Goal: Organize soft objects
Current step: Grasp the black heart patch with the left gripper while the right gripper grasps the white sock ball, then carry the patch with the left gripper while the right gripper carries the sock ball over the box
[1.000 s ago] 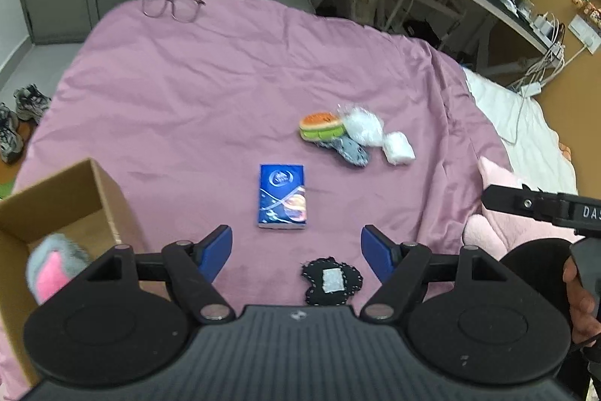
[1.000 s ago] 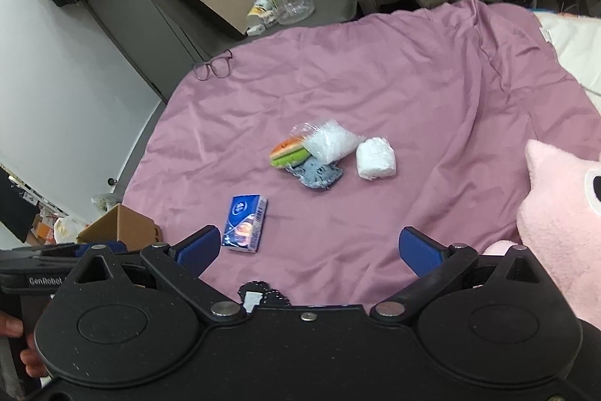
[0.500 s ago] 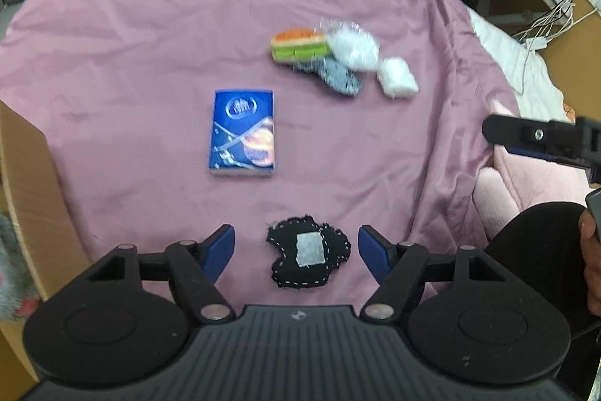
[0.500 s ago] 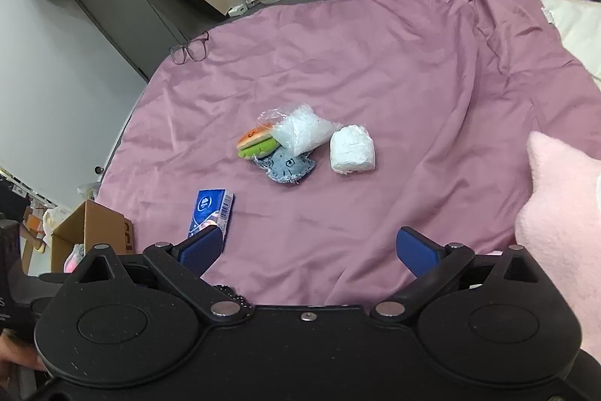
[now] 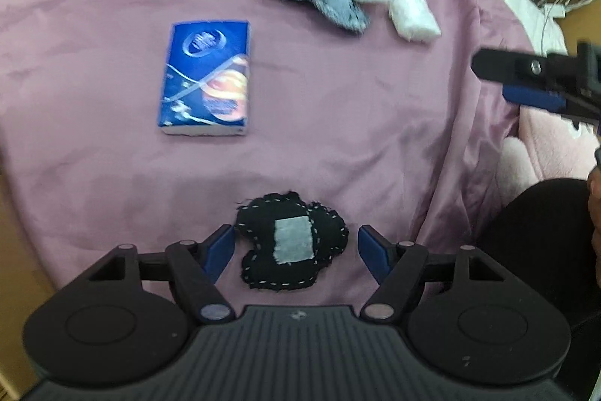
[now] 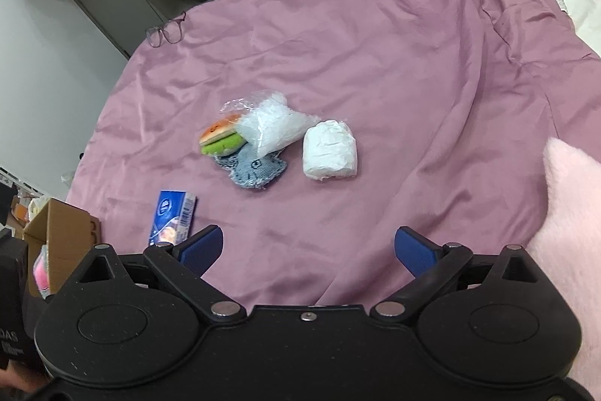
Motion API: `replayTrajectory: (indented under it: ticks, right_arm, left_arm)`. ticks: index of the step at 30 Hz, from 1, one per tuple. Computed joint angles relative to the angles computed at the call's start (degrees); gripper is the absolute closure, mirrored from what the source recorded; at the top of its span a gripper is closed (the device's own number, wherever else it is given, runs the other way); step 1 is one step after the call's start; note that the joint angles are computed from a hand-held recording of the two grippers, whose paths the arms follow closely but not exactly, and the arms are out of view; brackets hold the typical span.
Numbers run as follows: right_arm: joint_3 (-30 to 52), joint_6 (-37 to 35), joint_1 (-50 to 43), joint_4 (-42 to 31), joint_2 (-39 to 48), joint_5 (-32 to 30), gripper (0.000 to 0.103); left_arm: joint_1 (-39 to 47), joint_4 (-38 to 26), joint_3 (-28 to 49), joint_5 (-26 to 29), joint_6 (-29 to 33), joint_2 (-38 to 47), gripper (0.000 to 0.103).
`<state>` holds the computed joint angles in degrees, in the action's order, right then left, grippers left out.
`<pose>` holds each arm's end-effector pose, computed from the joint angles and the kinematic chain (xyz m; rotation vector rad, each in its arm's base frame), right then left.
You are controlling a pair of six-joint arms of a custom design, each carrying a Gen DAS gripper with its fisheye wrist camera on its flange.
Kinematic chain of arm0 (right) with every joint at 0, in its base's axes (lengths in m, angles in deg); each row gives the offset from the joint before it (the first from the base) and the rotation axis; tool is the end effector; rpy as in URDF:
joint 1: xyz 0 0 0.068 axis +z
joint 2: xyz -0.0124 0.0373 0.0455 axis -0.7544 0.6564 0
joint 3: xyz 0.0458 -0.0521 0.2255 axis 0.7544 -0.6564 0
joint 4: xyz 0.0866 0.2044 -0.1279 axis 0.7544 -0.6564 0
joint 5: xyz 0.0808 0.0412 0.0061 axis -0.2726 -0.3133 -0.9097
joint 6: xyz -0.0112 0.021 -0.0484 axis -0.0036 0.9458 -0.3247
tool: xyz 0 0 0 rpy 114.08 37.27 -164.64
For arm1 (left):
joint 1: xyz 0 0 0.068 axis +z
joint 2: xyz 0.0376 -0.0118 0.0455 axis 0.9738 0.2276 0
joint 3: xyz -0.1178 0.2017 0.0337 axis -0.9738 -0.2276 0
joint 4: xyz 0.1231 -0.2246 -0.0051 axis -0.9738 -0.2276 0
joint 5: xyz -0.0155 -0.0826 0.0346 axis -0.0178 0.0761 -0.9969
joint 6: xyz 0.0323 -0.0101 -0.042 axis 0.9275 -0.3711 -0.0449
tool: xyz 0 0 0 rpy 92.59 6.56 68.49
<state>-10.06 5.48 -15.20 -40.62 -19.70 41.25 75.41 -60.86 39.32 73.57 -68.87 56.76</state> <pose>0.1894 0.1247 0.1416 0.1549 2.5942 0.4342 0.1729 -0.0157 0.1330 0.3475 2.9338 -0.4671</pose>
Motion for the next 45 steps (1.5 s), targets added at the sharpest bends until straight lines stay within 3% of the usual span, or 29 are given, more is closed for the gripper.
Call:
replayTrajectory:
  ticks: [6,8,11,20,24,26,27,32,45]
  right_arm:
    - [1.1,-2.6,-2.4,3.9,5.9,-1.0,0.005]
    - [1.8,-3.4,-3.0,5.1,8.0,-1.2,0.006]
    - [2.6,-4.3,-4.1,6.7,10.7,-1.9,0.013]
    - [5.2,-6.1,-5.3,10.3,16.1,-1.5,0.027]
    - [7.4,-7.0,-4.5,10.6,18.5,0.9,0.032]
    - [8.9,-7.7,-4.0,10.6,20.9,3.0,0.046]
    - [9.7,-7.7,-4.0,10.3,22.0,3.5,0.06]
    - [8.6,-6.3,-3.0,9.2,19.6,4.4,0.061]
    - [9.7,-0.3,7.1,-3.1,6.8,11.6,0.061]
  left_arm:
    - [-5.9,4.5,-1.0,-4.1,-2.4,1.7,0.035]
    - [-6.9,5.1,-0.4,-5.8,-3.1,1.9,0.053]
    - [-4.5,4.7,1.0,-4.9,-3.1,2.6,0.066]
    - [-2.9,3.2,1.6,-3.9,-5.2,0.0,0.067]
    - [0.5,1.0,1.7,-2.3,-2.5,-1.9,0.067]
    - [2.8,-1.2,2.0,-1.4,-0.5,-3.2,0.067]
    - [3.2,-1.8,1.9,-1.2,-0.2,-3.9,0.067]
    - [6.5,-4.1,2.3,0.5,1.9,-6.6,0.067]
    - [16.8,-12.3,3.7,7.2,9.7,-15.7,0.067]
